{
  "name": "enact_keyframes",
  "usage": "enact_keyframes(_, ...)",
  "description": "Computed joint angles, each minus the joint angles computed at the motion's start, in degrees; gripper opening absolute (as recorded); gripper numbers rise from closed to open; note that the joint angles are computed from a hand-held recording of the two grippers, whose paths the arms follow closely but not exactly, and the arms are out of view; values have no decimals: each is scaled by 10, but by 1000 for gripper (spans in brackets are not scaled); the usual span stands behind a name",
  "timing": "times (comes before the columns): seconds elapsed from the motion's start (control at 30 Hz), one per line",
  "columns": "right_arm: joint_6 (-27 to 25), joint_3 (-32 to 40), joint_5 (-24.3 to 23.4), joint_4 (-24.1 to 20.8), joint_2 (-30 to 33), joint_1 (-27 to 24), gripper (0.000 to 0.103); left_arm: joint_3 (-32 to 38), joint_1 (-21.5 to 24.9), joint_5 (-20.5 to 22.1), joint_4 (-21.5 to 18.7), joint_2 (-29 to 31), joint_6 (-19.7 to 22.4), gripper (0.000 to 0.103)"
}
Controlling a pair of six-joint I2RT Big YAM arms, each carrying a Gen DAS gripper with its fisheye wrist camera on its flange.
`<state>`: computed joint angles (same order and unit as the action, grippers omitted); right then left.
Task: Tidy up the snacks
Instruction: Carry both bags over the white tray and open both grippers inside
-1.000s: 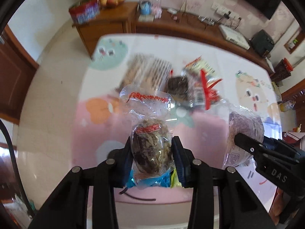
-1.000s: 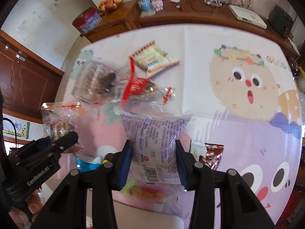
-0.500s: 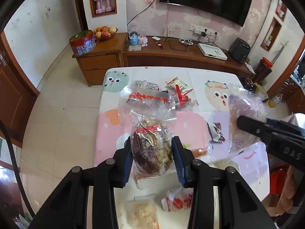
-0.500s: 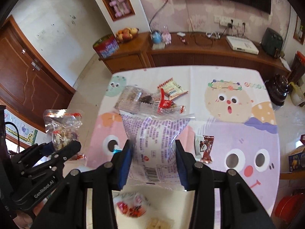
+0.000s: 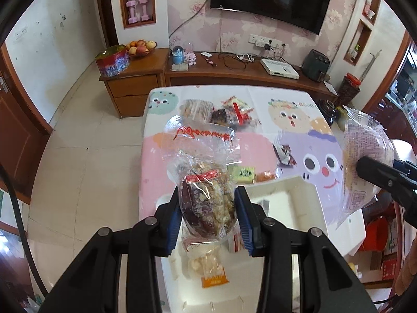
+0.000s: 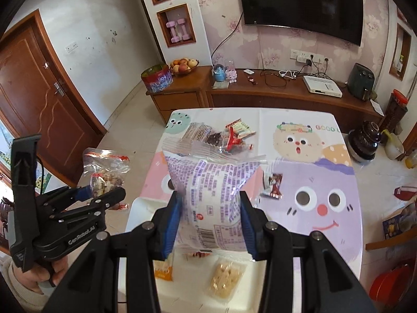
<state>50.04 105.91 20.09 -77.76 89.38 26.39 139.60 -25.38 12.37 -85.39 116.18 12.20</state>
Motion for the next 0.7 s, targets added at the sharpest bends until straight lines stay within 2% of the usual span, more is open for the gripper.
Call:
enact_keyframes(0.13,27,-17,-6,-11,-8,16,43,-67,-5,-6,15,-34,21,38)
enact_keyframes(0.23,42,-38,-28,-13,-10,21,43,-120,-9,-16,28,-58,39,38)
enact_keyframes(0.4,46,-63,-47,-21,-5,34,43,-182,-16,-34,31,-77,53,38)
enact_keyframes(0.57,62,-96,-97,-12,-6,35,43,-202,-16,-41,15,-75,52,38)
enact_keyframes(0.7,64,-103,-111,-16,-5,35,44,-213,-18,-39,10,-77,51,38)
